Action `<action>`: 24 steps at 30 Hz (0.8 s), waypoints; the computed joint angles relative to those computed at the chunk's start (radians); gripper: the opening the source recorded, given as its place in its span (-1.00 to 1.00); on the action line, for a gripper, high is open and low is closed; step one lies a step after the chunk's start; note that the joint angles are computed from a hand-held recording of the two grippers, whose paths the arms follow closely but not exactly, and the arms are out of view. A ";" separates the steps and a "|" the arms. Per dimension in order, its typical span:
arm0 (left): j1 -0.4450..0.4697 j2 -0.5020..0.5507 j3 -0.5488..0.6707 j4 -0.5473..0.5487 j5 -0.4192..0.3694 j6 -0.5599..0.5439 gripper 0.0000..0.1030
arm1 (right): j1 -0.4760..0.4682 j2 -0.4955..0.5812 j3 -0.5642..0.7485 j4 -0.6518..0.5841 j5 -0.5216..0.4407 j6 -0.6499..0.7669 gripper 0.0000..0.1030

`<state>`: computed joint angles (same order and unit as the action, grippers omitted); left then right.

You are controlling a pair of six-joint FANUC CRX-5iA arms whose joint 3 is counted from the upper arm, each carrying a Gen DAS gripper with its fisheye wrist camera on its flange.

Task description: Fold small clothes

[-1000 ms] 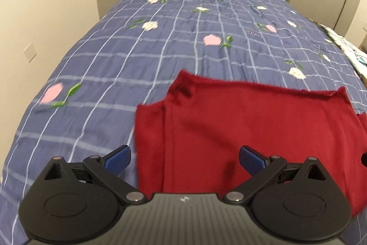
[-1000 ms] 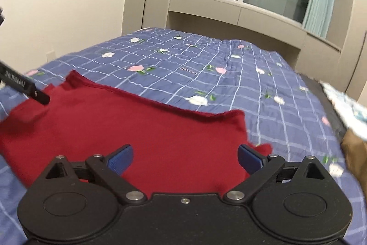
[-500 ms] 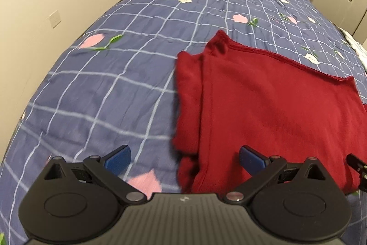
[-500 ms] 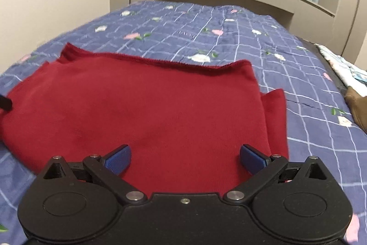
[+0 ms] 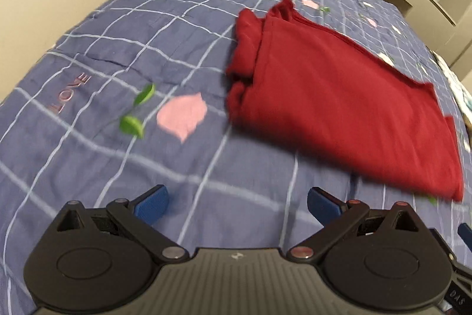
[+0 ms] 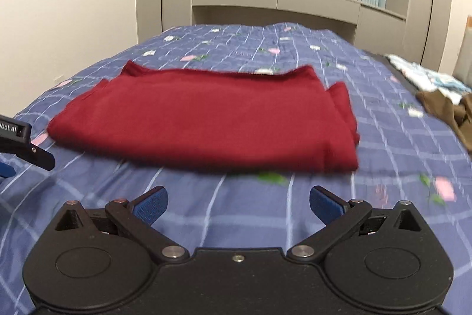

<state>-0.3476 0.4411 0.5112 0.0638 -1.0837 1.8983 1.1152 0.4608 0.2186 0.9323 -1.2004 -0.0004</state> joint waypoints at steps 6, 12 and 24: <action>-0.048 -0.080 -0.093 -0.074 0.024 -0.057 0.99 | 0.042 0.016 0.029 -0.052 -0.042 -0.007 0.99; -0.079 -0.108 -0.112 -0.125 0.012 -0.071 0.99 | 0.051 0.050 0.093 -0.118 -0.107 0.041 0.99; -0.077 -0.117 -0.125 -0.135 -0.014 -0.050 0.99 | 0.055 0.049 0.077 -0.110 -0.103 0.030 0.99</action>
